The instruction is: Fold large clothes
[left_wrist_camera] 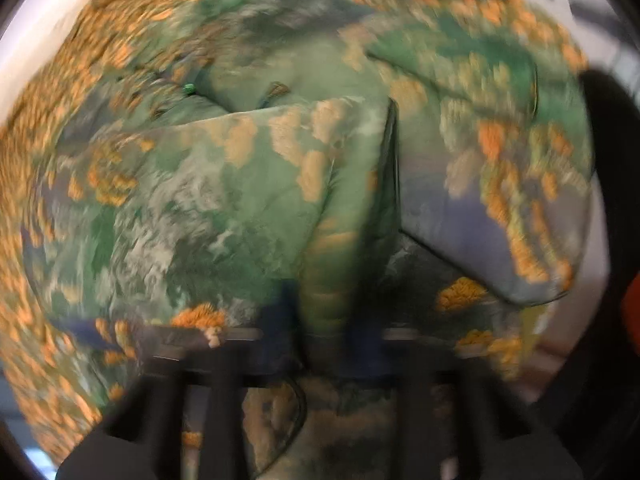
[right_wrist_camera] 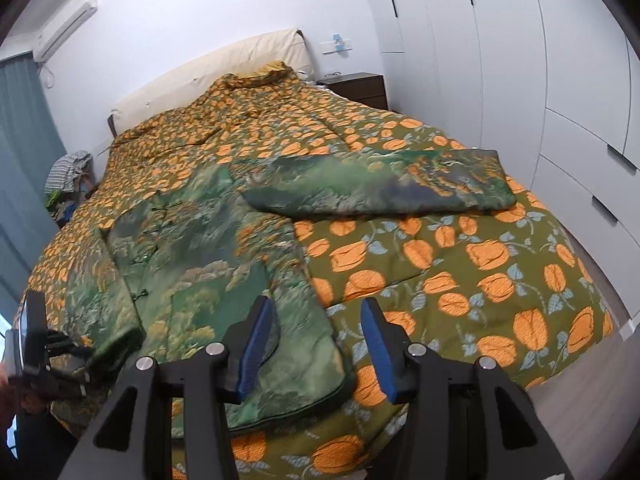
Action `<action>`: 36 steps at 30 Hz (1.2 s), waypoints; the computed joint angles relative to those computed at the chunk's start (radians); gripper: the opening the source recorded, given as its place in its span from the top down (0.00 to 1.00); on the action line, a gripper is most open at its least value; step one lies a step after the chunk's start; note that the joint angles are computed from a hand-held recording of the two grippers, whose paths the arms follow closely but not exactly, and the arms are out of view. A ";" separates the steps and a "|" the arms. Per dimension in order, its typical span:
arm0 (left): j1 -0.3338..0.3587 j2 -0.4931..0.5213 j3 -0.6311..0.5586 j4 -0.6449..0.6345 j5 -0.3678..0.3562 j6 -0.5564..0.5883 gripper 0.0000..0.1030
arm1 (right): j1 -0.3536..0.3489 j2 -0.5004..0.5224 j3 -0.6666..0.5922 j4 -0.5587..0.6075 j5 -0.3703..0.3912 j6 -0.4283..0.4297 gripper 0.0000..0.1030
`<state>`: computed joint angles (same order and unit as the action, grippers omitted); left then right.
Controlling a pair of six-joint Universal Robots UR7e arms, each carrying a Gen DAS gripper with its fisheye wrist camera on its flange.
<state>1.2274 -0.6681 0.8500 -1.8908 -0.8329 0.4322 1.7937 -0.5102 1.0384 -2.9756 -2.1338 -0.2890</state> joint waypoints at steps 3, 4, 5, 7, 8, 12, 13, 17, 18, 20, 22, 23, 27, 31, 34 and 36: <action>-0.011 -0.076 0.051 -0.115 -0.023 -0.034 0.88 | 0.009 -0.017 0.037 -0.040 -0.005 -0.011 0.54; -0.015 -0.109 0.060 -0.161 -0.022 -0.058 0.88 | 0.010 -0.018 0.039 -0.045 -0.003 -0.013 0.54; -0.018 -0.133 0.067 -0.189 -0.016 -0.074 0.88 | 0.010 -0.020 0.044 -0.052 0.001 -0.015 0.54; -0.021 -0.187 0.062 -0.261 0.018 -0.112 0.88 | 0.011 -0.016 0.039 -0.049 0.000 -0.014 0.54; -0.018 -0.187 0.027 -0.281 0.045 -0.117 0.88 | 0.010 -0.014 0.038 -0.045 0.004 -0.007 0.54; -0.004 -0.210 -0.029 -0.433 0.228 -0.115 0.87 | 0.009 -0.008 0.034 -0.026 0.016 0.004 0.54; 0.004 -0.217 -0.037 -0.448 0.259 -0.132 0.87 | 0.010 -0.007 0.034 -0.026 0.017 0.003 0.54; 0.063 -0.237 -0.074 -0.521 0.389 -0.218 0.87 | 0.016 -0.002 0.036 -0.034 0.019 -0.019 0.54; 0.078 -0.245 -0.071 -0.532 0.409 -0.243 0.87 | 0.018 -0.001 0.035 -0.033 0.018 -0.024 0.54; 0.116 -0.249 -0.086 -0.521 0.442 -0.323 0.87 | 0.019 0.000 0.034 -0.030 0.016 -0.026 0.54; 0.151 -0.261 -0.087 -0.474 0.462 -0.428 0.87 | 0.020 -0.001 0.036 -0.029 0.013 -0.025 0.54; 0.159 -0.264 -0.086 -0.464 0.471 -0.455 0.87 | 0.021 -0.002 0.038 -0.028 0.011 -0.025 0.54; 0.188 -0.270 -0.074 -0.454 0.552 -0.533 0.86 | 0.026 -0.004 0.044 -0.031 -0.002 -0.031 0.54; 0.192 -0.336 0.019 -0.404 0.539 -0.680 0.59 | 0.030 -0.003 0.041 -0.032 -0.020 -0.033 0.54; 0.160 -0.365 0.124 -0.554 0.534 -0.561 0.37 | 0.030 0.000 0.028 -0.022 -0.037 -0.033 0.42; 0.140 -0.387 0.176 -0.570 0.490 -0.535 0.32 | 0.025 -0.001 0.011 0.011 -0.039 -0.015 0.39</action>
<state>1.3675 -1.0548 1.0259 -2.4609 -0.3429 -0.1030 1.8190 -0.5107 1.0495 -2.9648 -2.1723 -0.3041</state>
